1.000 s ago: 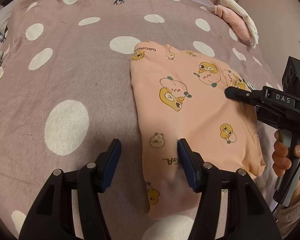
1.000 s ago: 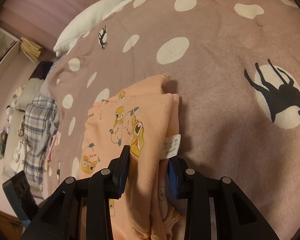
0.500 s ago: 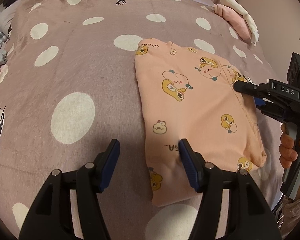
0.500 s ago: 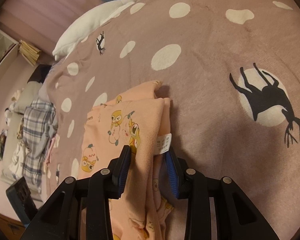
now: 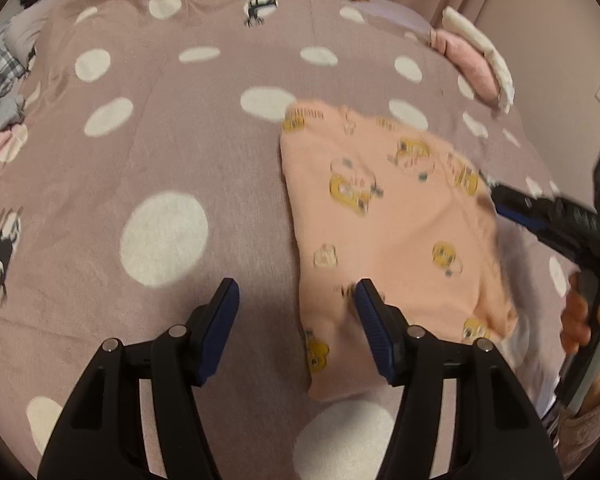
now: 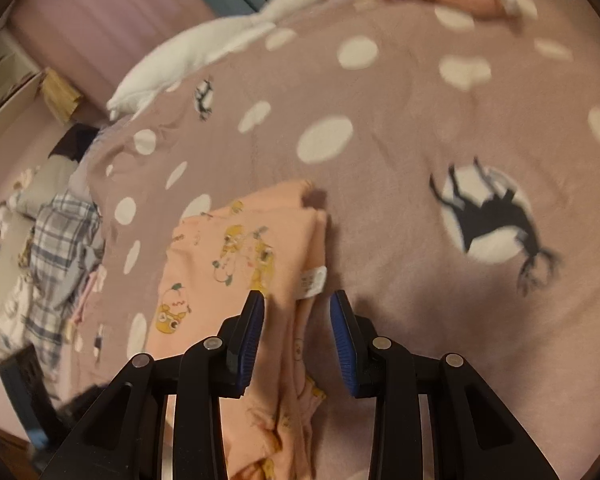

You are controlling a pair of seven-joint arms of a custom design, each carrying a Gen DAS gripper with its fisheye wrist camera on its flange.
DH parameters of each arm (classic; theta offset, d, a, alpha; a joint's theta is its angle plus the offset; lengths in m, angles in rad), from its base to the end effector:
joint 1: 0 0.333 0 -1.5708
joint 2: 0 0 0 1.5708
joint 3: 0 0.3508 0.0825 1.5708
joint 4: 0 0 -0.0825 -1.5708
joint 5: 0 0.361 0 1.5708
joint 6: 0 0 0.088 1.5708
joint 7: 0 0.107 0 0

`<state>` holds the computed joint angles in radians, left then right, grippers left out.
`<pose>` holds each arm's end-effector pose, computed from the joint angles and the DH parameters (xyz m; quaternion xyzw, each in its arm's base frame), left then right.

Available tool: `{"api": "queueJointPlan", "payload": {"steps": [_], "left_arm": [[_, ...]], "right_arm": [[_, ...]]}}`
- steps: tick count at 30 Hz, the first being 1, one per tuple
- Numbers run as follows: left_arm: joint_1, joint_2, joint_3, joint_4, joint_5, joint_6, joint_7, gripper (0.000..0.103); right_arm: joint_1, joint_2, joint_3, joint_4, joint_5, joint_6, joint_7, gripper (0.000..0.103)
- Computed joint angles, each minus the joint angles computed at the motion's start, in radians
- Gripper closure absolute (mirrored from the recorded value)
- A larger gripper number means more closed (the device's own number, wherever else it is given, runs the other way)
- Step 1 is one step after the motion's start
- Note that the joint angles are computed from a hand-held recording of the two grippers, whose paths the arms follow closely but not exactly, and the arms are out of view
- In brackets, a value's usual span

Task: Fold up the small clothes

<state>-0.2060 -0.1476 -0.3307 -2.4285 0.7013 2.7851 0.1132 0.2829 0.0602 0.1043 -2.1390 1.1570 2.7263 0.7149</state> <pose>0.3958 -0.2743 0.4548 -0.7671 0.5608 -0.2642 0.1655 0.5325 0.1792 0.4664 -0.7269 0.5522 -0.0037 0.4083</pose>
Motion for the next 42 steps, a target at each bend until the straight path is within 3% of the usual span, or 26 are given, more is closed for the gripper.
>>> {"api": "queueJointPlan", "payload": {"steps": [6, 8, 13, 22, 28, 31, 33, 42], "left_arm": [[0.023, 0.026, 0.006, 0.067, 0.061, 0.009, -0.008, 0.048], [0.015, 0.056, 0.016, 0.103, 0.067, 0.009, 0.014, 0.065], [-0.019, 0.136, 0.049, 0.181, 0.055, 0.004, 0.086, 0.078], [-0.078, 0.239, 0.114, 0.246, -0.048, -0.041, 0.207, 0.076], [-0.093, 0.22, 0.131, 0.225, -0.049, -0.016, 0.198, 0.076], [-0.092, 0.187, 0.126, 0.19, -0.027, 0.01, 0.173, 0.076], [-0.089, 0.157, 0.117, 0.158, -0.003, 0.03, 0.147, 0.076], [-0.066, 0.085, 0.055, 0.075, 0.019, 0.046, 0.143, 0.076]], "right_arm": [[0.038, -0.068, 0.009, -0.053, 0.075, -0.027, -0.257, 0.069], [0.052, -0.069, 0.008, -0.063, 0.07, -0.044, -0.288, 0.069], [0.082, -0.059, 0.018, -0.094, 0.008, -0.018, -0.309, 0.075], [0.092, -0.063, 0.016, -0.164, -0.085, 0.03, -0.273, 0.077], [0.086, -0.09, 0.0, -0.183, -0.099, -0.016, -0.261, 0.077], [0.073, -0.104, -0.022, -0.163, -0.028, -0.1, -0.298, 0.077], [0.068, -0.105, -0.026, -0.149, 0.01, -0.111, -0.318, 0.077], [0.056, 0.002, 0.004, 0.006, 0.013, -0.018, -0.205, 0.077]]}}
